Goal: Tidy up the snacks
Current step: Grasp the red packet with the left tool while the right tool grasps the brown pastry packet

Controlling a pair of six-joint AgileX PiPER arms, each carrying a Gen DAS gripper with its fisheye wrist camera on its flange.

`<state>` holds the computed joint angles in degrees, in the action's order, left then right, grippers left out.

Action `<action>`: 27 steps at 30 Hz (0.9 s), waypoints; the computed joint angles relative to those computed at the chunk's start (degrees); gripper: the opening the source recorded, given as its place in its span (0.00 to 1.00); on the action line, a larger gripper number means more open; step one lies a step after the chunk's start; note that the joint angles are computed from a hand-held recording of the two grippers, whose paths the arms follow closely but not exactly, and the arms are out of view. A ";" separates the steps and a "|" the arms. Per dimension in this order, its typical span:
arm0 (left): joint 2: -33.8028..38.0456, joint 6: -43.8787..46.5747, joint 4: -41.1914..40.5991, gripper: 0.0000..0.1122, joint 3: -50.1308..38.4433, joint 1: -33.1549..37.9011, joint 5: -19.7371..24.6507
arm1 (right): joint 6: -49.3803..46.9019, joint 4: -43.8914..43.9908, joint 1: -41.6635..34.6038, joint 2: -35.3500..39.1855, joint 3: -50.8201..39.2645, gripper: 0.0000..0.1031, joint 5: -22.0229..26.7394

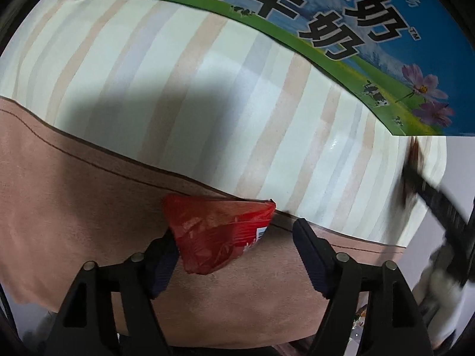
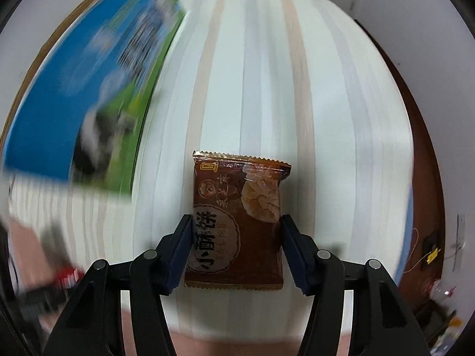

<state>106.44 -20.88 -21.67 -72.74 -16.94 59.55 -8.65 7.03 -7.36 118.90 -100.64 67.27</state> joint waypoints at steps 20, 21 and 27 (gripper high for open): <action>5.71 -14.63 10.34 0.41 -9.17 -12.83 -0.28 | 1.35 7.35 -0.22 -12.36 24.19 0.62 -6.50; 5.44 -14.60 10.45 0.41 -8.81 -12.87 -0.57 | 1.98 6.75 0.23 -12.12 24.24 0.61 -7.15; 0.83 -9.78 8.72 0.40 -3.84 -10.77 -1.56 | 0.61 6.66 0.78 -16.72 27.52 0.59 -9.28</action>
<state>107.28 -30.66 -12.95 -76.58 -27.71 57.99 -8.04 13.69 -6.57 102.18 -73.12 57.99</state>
